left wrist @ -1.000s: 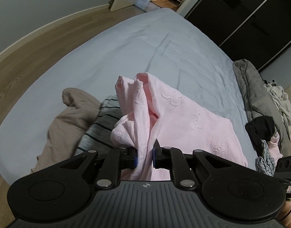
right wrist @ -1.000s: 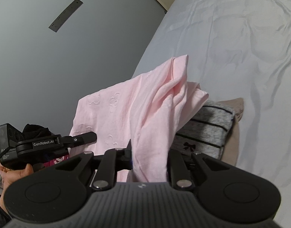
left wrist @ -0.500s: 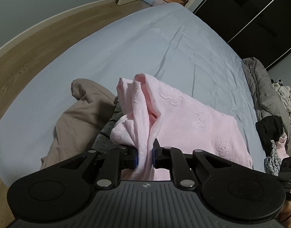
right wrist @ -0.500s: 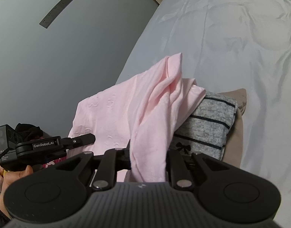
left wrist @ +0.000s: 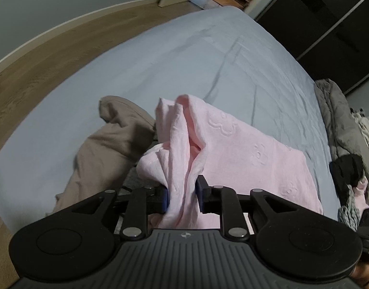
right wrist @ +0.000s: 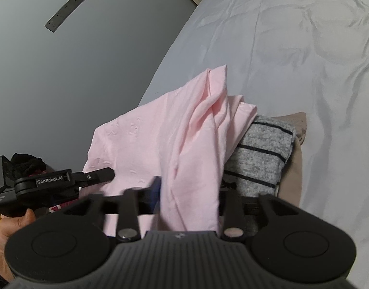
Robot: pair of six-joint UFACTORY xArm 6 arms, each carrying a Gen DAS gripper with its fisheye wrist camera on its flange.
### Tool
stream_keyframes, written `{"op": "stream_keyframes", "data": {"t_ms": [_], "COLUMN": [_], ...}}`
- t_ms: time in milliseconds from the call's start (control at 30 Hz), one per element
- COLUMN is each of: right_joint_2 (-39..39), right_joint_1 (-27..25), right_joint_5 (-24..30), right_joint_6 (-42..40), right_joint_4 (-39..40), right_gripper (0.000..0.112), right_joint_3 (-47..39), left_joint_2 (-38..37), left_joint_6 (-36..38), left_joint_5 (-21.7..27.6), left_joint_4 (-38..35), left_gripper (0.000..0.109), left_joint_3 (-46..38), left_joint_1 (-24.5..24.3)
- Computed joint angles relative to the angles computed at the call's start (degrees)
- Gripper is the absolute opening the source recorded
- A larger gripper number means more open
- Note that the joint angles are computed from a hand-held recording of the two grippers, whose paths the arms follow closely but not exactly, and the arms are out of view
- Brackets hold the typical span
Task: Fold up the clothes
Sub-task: 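Lower the pink garment onto the striped stack and open both grippers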
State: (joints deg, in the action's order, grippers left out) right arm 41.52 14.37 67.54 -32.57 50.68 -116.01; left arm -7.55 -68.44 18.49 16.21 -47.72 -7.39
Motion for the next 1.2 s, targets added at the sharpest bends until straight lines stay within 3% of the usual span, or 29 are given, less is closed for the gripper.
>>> {"op": "stream_keyframes", "data": {"t_ms": [333,533,700,800,1000,1033,1133,1200], "right_joint_2": [-7.2,-15.5,-22.8,-27.3,-35.5,-36.6,-38.7,-39.3], "right_joint_1": [-1.8,-4.6,-7.7,-10.1,-15.9,-17.0,-19.6,-20.8], "right_joint_5": [-3.0,-3.2,-1.5,0.9,5.9,6.6,7.9,8.3], "right_joint_6": [-2.6,-8.9,-14.5,-17.5,-27.8,-29.3,-31.7,-32.5], "right_joint_4": [-1.3,0.0,-2.1,-1.0,2.1,2.6,3.0,2.4], "right_gripper": [0.05,0.055,0.056,0.058,0.066,0.073,0.075,0.075], "right_joint_3": [6.3,13.2,18.6,21.2,26.2,26.9,28.3,28.7], "left_joint_2": [-8.3,-11.9,-13.8,-14.7,-10.9,-10.1,-6.0,-2.4], "left_joint_6": [-11.8,-24.9,-32.8,-39.3,-43.0,-43.4,-43.2,-40.6], "left_joint_5": [8.7,19.2,21.5,25.4,34.3,34.9,38.0,40.0], "left_joint_4": [10.6,21.6,22.9,26.5,28.8,29.1,30.9,31.3], "left_gripper": [0.019,0.025,0.025,0.025,0.026,0.028,0.049,0.049], "left_joint_3": [1.7,-0.8,-0.9,-2.0,-9.2,-10.2,-15.1,-19.2], "left_joint_1": [-2.9,-11.1,-16.4,-21.3,-29.5,-30.4,-33.8,-35.8]}}
